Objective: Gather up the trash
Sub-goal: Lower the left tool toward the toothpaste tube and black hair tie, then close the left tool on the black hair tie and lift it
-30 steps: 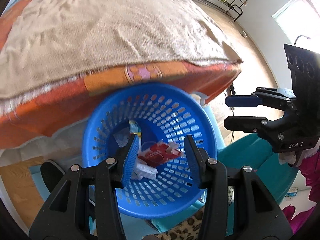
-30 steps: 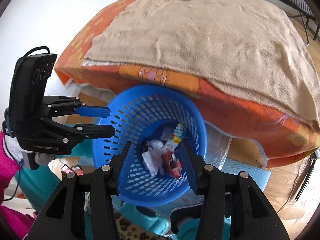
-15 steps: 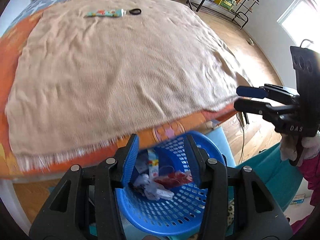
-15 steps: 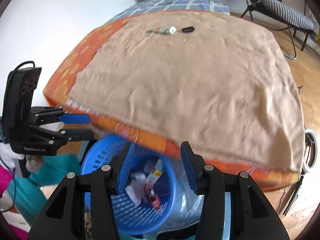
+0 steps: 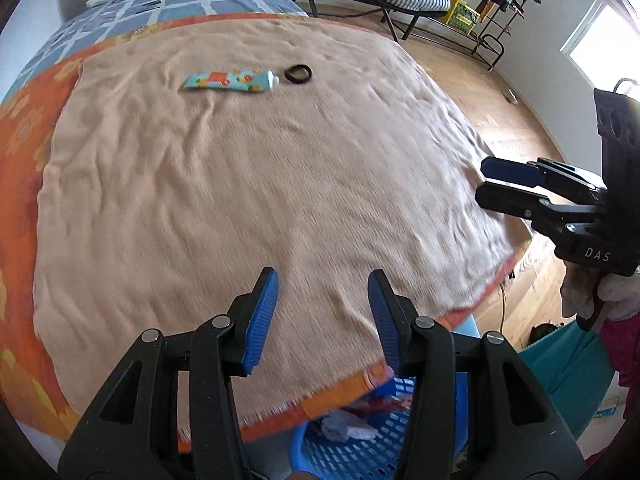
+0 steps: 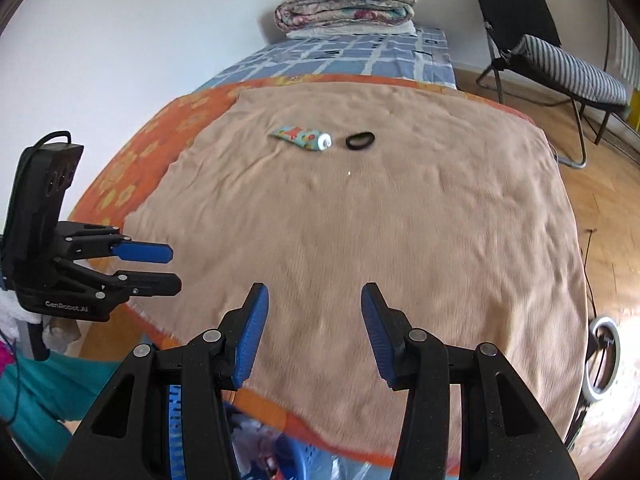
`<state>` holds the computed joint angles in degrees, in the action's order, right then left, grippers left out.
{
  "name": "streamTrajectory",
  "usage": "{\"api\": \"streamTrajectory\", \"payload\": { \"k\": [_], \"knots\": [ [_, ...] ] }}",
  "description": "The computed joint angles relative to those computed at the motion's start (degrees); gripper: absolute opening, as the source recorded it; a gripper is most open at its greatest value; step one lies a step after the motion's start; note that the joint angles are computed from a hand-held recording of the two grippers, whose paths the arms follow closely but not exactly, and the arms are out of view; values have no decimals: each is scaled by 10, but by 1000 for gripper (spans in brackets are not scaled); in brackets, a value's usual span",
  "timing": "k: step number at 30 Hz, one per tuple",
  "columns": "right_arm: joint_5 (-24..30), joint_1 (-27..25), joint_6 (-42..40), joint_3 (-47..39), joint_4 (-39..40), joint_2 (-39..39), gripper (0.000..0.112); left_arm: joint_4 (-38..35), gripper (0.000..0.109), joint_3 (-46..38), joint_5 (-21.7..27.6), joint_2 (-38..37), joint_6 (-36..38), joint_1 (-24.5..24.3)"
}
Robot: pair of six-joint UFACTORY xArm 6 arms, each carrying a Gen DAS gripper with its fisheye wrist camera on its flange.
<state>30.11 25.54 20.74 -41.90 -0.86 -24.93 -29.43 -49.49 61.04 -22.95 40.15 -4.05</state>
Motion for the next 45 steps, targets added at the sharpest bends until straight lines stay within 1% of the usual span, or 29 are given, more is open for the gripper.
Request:
{"api": "streamTrajectory", "payload": {
  "k": [2,7,10,14,21,23,26,29,31,32,34,39,44,45],
  "knots": [
    [-4,-10,-12,-15,9,19,47,1,47,-17,-8,19,4,-4],
    [-3,-36,-68,-53,72,64,47,3,47,-77,-31,81,14,-16],
    [-4,-42,-101,-69,98,82,47,2,47,-123,-41,124,12,-18],
    [-5,-51,-117,-98,96,115,47,-3,47,-179,-48,177,9,-19],
    [-12,-72,-154,-119,136,148,47,3,47,-283,-66,280,4,-49],
    [-14,-76,-159,-121,142,153,47,6,47,-312,-64,308,-2,-57],
    [-14,-84,-178,-124,173,158,47,16,47,-370,-56,361,-12,-70],
    [-12,-91,-190,-128,187,164,47,40,47,-435,-40,416,-32,-85],
    [-11,-96,-197,-133,195,171,47,42,36,-487,-14,458,-54,-90],
    [-10,-98,-202,-136,202,175,47,44,36,-517,2,481,-68,-92],
    [-11,-101,-212,-144,213,185,47,52,35,-544,11,505,-83,-97],
    [-17,-103,-230,-164,234,211,47,56,35,-584,24,541,-96,-105],
    [-20,-105,-236,-168,239,221,47,94,35,-590,14,554,-103,-118],
    [-20,-106,-237,-167,242,221,47,104,29,-586,7,555,-107,-121]
  ]
}}
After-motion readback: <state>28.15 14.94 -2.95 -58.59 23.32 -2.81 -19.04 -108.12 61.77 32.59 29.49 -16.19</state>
